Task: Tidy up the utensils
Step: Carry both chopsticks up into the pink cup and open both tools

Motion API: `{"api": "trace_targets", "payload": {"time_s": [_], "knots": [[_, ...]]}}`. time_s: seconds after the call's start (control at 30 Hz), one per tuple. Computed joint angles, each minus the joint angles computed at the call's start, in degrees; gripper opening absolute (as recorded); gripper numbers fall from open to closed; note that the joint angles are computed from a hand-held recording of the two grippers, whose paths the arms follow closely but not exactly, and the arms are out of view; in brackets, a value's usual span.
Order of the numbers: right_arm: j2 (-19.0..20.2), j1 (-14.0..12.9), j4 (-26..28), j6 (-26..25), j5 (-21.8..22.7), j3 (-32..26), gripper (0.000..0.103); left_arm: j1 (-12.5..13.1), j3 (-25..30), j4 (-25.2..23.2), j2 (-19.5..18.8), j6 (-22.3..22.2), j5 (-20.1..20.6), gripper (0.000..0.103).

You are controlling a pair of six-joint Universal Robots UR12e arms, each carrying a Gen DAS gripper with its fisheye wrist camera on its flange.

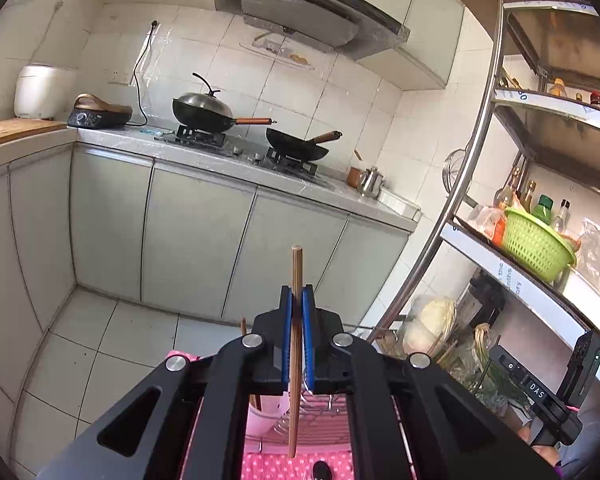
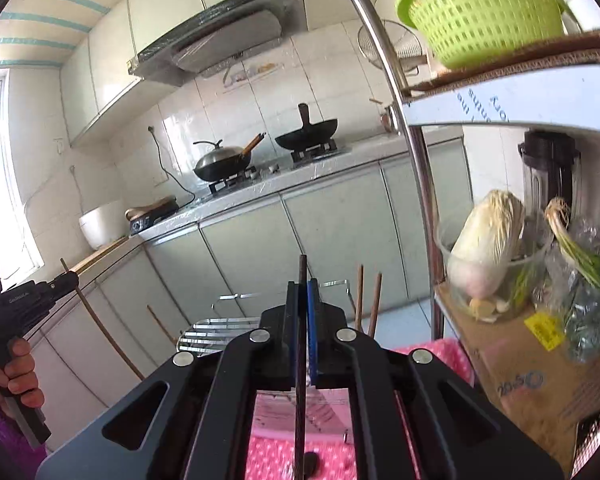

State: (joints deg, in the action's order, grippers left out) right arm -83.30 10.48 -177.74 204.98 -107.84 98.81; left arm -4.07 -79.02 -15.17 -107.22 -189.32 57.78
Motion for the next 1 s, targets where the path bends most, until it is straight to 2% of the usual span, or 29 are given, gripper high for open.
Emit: {"api": "trace_targets", "payload": {"time_s": [0.27, 0.43, 0.6, 1.0], "knots": [[4.56, -0.72, -5.97, -5.92, -4.82, -4.01, 0.004, -1.40, 4.55, 2.53, -3.45, -1.83, 5.30, 0.004], [7.27, -1.04, -9.96, -9.55, -6.04, -5.41, 0.004, -2.14, 5.99, 1.75, -5.33, -1.43, 7.23, 0.004], [8.72, -0.91, -11.19, -11.32, -6.43, -5.14, 0.004, -2.71, 6.10, -0.47, -6.40, -0.04, 7.79, 0.004], [7.06, -0.98, -5.79, -4.80, -1.30, 0.28, 0.005, -3.51, 3.30, -7.44, -6.76, 2.76, 7.96, 0.004]]}}
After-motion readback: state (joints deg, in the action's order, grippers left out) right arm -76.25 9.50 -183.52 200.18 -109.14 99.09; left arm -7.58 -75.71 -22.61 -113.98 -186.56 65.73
